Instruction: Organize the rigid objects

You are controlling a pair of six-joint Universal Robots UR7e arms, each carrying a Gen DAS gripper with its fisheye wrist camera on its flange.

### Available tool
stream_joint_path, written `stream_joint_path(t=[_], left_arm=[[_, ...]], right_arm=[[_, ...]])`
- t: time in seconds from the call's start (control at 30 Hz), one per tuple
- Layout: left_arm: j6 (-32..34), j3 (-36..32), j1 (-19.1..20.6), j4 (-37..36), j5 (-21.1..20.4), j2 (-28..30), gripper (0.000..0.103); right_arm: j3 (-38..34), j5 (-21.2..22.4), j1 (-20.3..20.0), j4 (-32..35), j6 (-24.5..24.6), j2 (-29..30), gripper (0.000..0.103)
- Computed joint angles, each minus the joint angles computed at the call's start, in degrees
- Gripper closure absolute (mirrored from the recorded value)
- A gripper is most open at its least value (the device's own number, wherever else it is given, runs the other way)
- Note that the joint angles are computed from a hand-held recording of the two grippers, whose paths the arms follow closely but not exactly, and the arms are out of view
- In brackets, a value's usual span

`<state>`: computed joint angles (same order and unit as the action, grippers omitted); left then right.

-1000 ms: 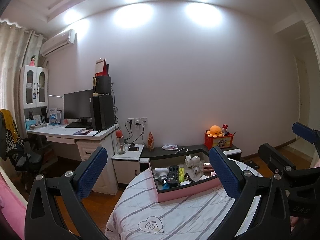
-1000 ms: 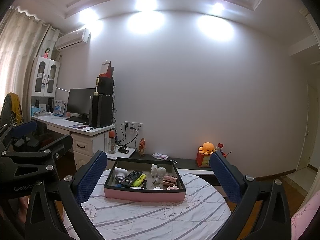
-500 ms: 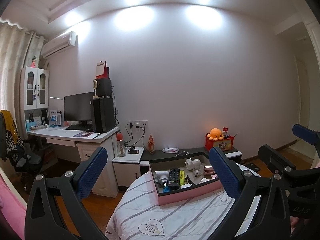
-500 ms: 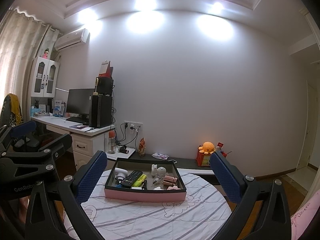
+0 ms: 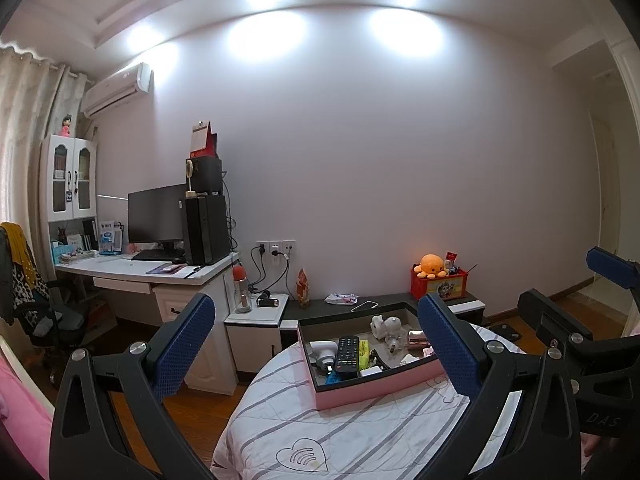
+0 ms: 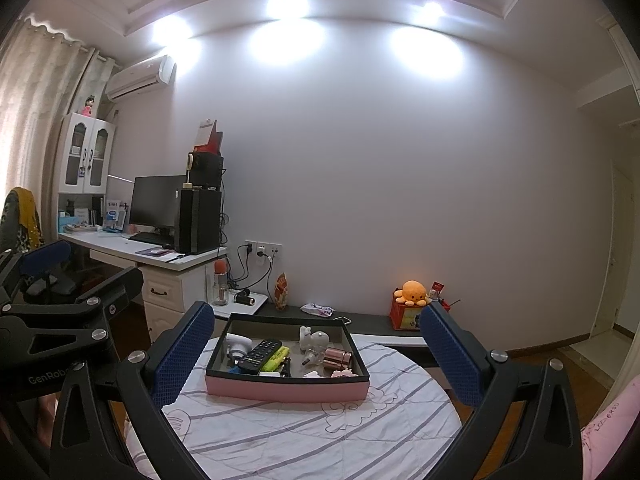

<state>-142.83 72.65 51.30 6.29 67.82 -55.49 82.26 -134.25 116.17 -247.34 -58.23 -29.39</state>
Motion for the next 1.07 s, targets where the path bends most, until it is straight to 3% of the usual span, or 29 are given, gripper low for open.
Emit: stream_joint_path(t=[1.07], left_arm=[[0.1,1.5,-0.5,-1.2,-0.2,-0.6,0.0]], right_arm=[[-0.3,-0.5,0.1,-0.9,-0.3,0.1,0.0]])
